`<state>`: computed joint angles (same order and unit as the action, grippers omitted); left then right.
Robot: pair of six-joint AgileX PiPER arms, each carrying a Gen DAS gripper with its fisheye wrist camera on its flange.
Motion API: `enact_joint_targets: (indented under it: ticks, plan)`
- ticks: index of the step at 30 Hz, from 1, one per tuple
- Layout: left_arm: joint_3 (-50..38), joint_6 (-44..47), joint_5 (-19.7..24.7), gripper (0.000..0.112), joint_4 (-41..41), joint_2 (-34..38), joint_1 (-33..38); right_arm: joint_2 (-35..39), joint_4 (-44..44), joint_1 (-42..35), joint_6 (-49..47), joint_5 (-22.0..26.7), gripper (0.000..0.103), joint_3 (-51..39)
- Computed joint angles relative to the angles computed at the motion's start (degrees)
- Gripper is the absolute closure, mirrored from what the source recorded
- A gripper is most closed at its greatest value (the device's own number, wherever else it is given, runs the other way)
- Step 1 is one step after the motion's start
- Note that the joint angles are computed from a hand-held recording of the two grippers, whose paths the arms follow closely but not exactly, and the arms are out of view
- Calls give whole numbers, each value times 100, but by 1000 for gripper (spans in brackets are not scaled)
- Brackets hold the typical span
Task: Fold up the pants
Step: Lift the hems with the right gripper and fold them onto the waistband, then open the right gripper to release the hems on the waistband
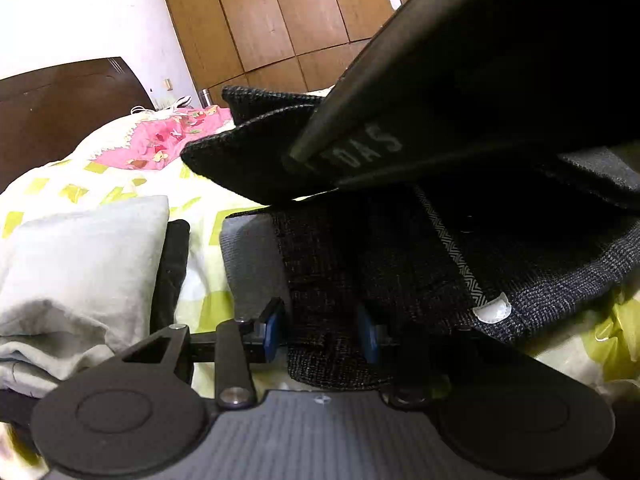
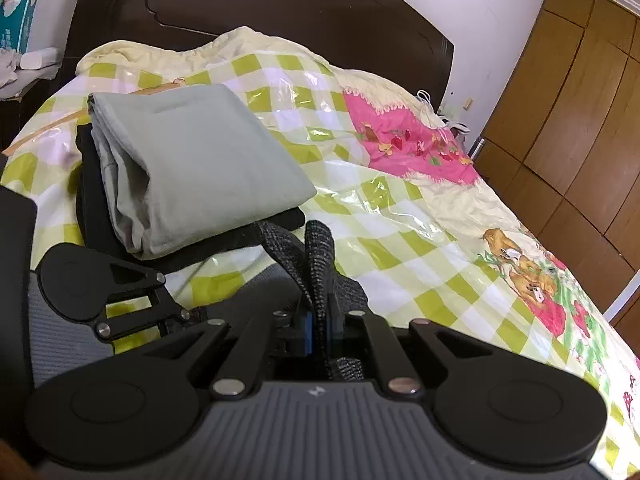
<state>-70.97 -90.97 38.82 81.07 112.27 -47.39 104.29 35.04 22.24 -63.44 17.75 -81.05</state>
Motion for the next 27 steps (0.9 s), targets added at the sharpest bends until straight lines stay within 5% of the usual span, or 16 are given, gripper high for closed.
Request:
enact_joint_targets:
  ticks: [8, 12, 17, 22, 27]
  plan:
    - [57, -108, -23, 63, 97, -14, 0, 180, 600, -185, 143, 170, 97, -601]
    - [124, -188, -39, 63, 147, -64, -13, 497, 230, -370, 1033, 617, 97, -1487]
    - [352, -396, -57, 63, 278, -229, -82, 516, 1099, -492, -398, 1060, 97, -1416]
    - [545, -366, -29, 63, 314, -374, -185, 359, 1076, -402, -1361, 1537, 97, -642]
    - [557, -133, -45, 63, 106, -430, -215, 392, 1271, -377, -1351, 1509, 97, -551]
